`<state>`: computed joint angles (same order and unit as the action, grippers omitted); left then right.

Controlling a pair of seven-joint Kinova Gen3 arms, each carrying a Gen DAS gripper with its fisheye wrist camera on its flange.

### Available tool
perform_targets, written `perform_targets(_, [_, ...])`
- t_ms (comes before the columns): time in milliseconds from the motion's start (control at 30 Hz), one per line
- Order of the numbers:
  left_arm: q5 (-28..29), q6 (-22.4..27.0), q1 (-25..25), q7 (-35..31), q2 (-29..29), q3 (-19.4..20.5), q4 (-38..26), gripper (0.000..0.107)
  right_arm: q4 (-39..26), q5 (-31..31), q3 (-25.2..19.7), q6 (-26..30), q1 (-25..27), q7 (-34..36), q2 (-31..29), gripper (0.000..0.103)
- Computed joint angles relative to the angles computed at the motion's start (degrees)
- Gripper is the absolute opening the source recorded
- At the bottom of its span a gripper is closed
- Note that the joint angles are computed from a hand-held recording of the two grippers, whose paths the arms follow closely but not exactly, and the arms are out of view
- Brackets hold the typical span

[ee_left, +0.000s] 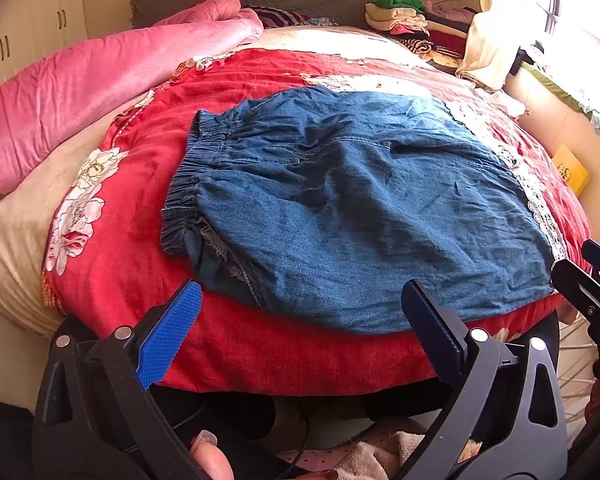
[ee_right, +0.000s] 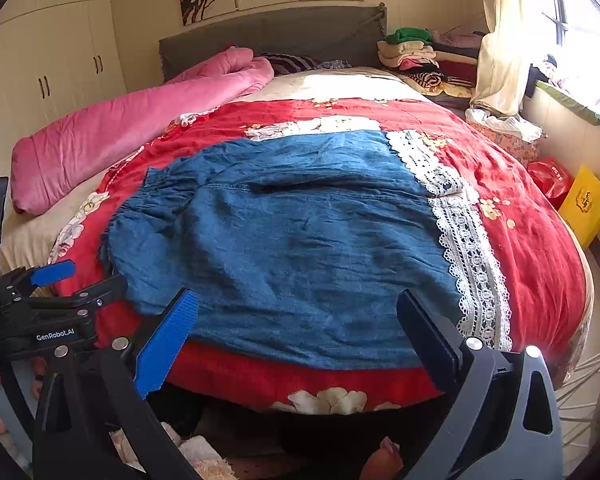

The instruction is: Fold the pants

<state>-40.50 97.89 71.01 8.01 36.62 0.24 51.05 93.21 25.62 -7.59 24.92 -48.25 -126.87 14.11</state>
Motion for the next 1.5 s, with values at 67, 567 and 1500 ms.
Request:
perform_targets(67, [0.0, 0.0, 0.1, 0.1, -0.1, 0.0, 0.1, 0.094, 0.1, -0.1, 0.0, -0.1, 0.0, 0.0, 0.0, 0.099])
perform_targets(567, [-0.1, 0.4, 0.0, -0.1, 0.0, 0.0, -0.2, 0.094, 0.1, 0.5, 0.2, -0.1, -0.4, -0.6, 0.1, 0.099])
perform_targets(1500, [-0.9, 0.5, 0.1, -0.3, -0.3, -0.1, -0.1, 0.094, -0.5, 0.4, 0.0, 0.3, -0.3, 0.0, 0.4, 0.099])
